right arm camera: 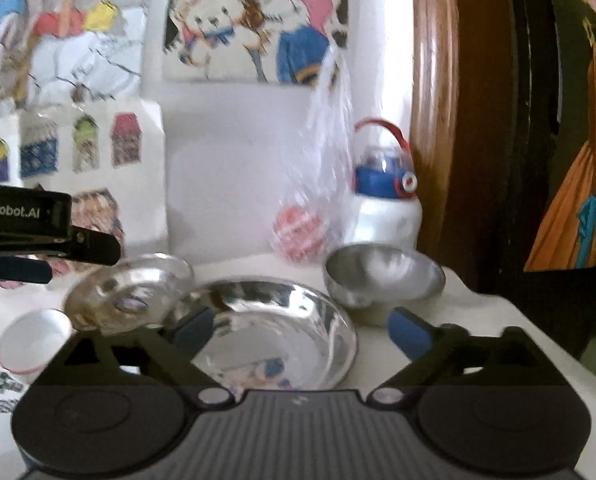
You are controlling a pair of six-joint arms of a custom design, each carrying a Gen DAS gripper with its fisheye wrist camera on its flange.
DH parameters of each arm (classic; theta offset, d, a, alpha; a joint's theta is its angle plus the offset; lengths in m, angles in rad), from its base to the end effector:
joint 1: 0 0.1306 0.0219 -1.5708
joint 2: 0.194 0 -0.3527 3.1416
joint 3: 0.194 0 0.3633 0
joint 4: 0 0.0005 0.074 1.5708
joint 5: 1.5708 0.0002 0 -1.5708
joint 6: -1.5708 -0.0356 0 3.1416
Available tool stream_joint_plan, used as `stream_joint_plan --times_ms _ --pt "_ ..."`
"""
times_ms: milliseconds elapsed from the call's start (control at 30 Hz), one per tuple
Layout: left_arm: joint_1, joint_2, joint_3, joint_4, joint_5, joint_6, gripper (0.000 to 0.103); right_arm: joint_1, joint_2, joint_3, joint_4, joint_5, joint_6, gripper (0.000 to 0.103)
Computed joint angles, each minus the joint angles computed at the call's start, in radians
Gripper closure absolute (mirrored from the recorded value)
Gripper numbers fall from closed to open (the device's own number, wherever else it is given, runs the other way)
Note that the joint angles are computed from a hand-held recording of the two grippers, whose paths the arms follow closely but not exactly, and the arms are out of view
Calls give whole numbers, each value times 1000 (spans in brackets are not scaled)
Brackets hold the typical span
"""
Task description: Organize plates and bowls
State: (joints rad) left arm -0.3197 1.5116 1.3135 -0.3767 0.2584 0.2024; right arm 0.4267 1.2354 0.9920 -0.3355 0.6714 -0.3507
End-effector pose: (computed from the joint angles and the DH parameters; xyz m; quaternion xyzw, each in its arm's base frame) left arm 0.4872 -0.1714 0.3495 0.1125 0.8661 -0.2316 0.4284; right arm 0.3826 0.1490 0.3363 0.1251 0.8358 -0.0979 0.5256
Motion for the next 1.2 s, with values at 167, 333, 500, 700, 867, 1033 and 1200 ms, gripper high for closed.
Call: stream_joint_plan --times_ms 167,333,500,700,867,1033,1200 --pt "44 -46 -26 26 -6 4 6 42 1 42 -21 16 14 0" --pt "107 -75 -38 42 18 -5 1 90 21 88 -24 20 30 0" --pt "184 -71 -42 38 58 -36 1 107 59 154 -52 -55 35 0" --pt "270 -14 -13 12 122 -46 1 97 157 280 -114 -139 159 0" --pt "308 55 41 -15 196 -31 1 65 265 407 -189 -224 387 0" --pt "313 129 97 -47 240 -4 1 9 351 508 -257 -311 459 0" --pt "308 193 148 -78 254 6 1 -65 451 630 -365 -425 421 0"
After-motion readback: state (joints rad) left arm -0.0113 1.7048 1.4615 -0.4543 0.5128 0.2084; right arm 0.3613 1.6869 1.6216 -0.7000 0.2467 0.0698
